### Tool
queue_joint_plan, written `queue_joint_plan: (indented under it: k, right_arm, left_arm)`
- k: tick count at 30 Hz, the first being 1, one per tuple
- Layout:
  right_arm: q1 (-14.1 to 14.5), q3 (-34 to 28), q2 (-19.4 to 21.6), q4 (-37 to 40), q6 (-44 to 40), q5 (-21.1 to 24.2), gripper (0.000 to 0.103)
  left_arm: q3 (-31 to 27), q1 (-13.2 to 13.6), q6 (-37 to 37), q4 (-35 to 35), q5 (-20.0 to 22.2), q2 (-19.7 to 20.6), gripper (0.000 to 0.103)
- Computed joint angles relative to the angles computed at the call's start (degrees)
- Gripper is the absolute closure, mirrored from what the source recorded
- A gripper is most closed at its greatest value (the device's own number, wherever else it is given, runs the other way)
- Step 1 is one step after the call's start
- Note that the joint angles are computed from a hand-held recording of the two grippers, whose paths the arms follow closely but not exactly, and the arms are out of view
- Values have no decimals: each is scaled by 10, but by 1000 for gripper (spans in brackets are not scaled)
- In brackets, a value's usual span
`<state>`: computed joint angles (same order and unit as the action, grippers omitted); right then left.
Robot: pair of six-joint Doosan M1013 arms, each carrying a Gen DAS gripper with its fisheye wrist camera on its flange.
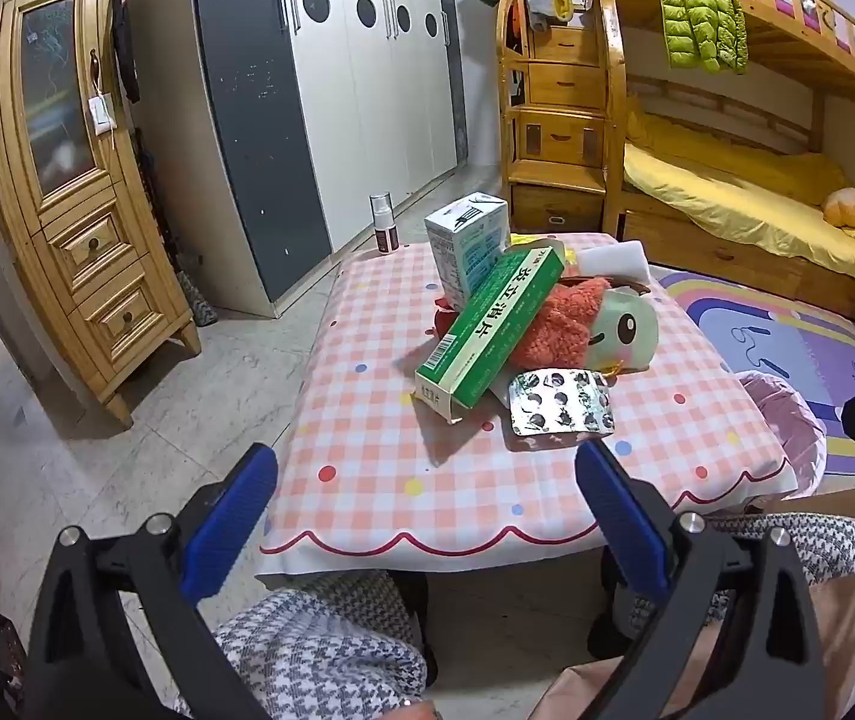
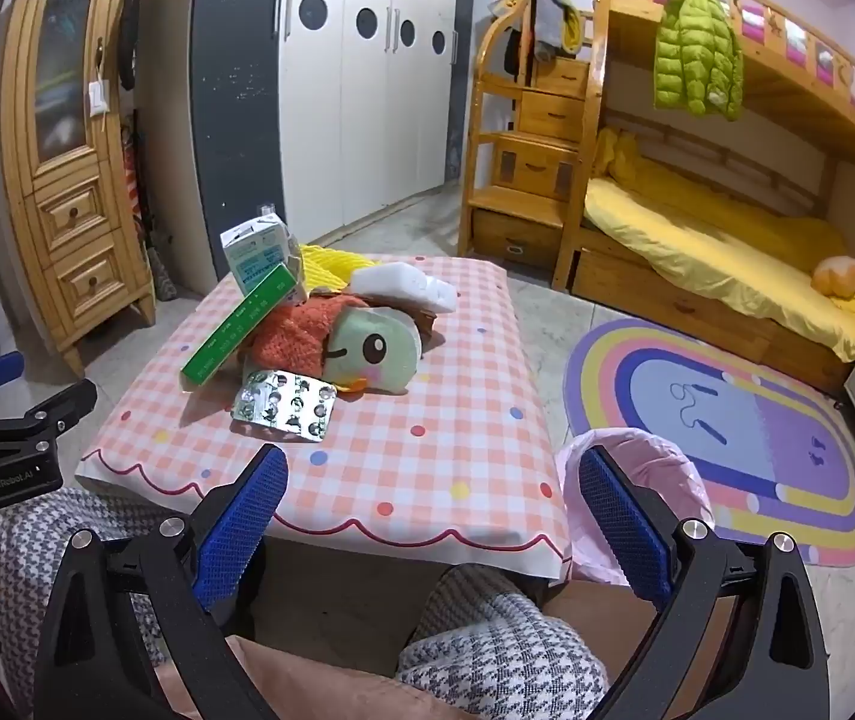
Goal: Collect trash
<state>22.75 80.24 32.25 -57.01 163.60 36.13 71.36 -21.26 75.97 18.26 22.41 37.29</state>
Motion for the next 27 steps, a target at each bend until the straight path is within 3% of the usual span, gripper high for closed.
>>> queue_joint_plan:
  k: [27]
  right_arm:
    - [0, -1, -2, 4, -5, 0, 6]
  left_arm:
    - [-2, 3, -7, 1, -2, 1, 7]
